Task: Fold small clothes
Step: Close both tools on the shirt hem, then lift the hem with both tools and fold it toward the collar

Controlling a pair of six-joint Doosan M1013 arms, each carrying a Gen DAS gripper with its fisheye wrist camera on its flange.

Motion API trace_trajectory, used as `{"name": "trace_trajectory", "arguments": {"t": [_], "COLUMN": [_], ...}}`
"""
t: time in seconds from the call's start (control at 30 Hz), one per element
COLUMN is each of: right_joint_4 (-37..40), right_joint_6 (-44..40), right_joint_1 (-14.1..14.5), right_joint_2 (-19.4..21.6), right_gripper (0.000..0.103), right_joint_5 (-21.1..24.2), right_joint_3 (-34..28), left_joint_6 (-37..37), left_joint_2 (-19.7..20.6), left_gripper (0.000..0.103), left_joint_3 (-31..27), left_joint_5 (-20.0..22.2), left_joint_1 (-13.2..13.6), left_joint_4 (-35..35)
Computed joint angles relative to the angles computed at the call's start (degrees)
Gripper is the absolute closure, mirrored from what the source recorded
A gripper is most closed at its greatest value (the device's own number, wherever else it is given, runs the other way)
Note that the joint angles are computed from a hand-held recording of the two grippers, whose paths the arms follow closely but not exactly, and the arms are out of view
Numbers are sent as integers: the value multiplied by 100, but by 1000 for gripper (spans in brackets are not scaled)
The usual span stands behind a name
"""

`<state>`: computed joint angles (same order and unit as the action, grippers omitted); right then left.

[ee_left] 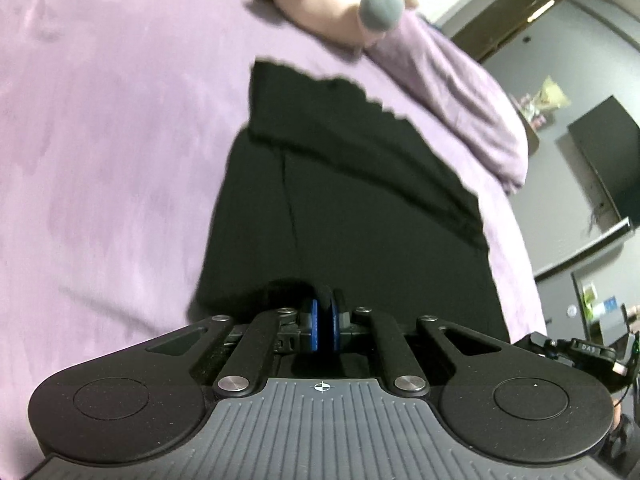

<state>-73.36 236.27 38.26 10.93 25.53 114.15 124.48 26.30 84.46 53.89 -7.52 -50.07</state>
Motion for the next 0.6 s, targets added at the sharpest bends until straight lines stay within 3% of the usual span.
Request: {"name": "trace_trajectory", "arguments": {"t": [0.1, 0.27, 0.4, 0.53, 0.6], "right_joint_4": [229, 28, -112, -245, -30], "right_joint_6": [-609, -754, -863, -1196, -1536], "right_joint_1": [-165, -407, -414, -252, -267], "right_joint_2": [104, 396, 595, 611, 575], "right_gripper": [94, 94, 91, 65, 65], "right_joint_5": [260, 499, 976, 1641, 1566], "right_joint_3": [-187, -493, -715, -714, -677], "left_joint_6": [-96, -705, -892, -540, -496], "left_joint_2": [134, 445, 542, 477, 469], "left_gripper": [95, 95, 92, 75, 75], "left_joint_3": [-212, -589, -672, -543, -547], "left_joint_5": [-285, -783, -1002, -1290, -1285], "left_joint_1": [-64, -210, -305, -254, -196], "left_joint_4": [-25, 158, 475, 369, 368]}}
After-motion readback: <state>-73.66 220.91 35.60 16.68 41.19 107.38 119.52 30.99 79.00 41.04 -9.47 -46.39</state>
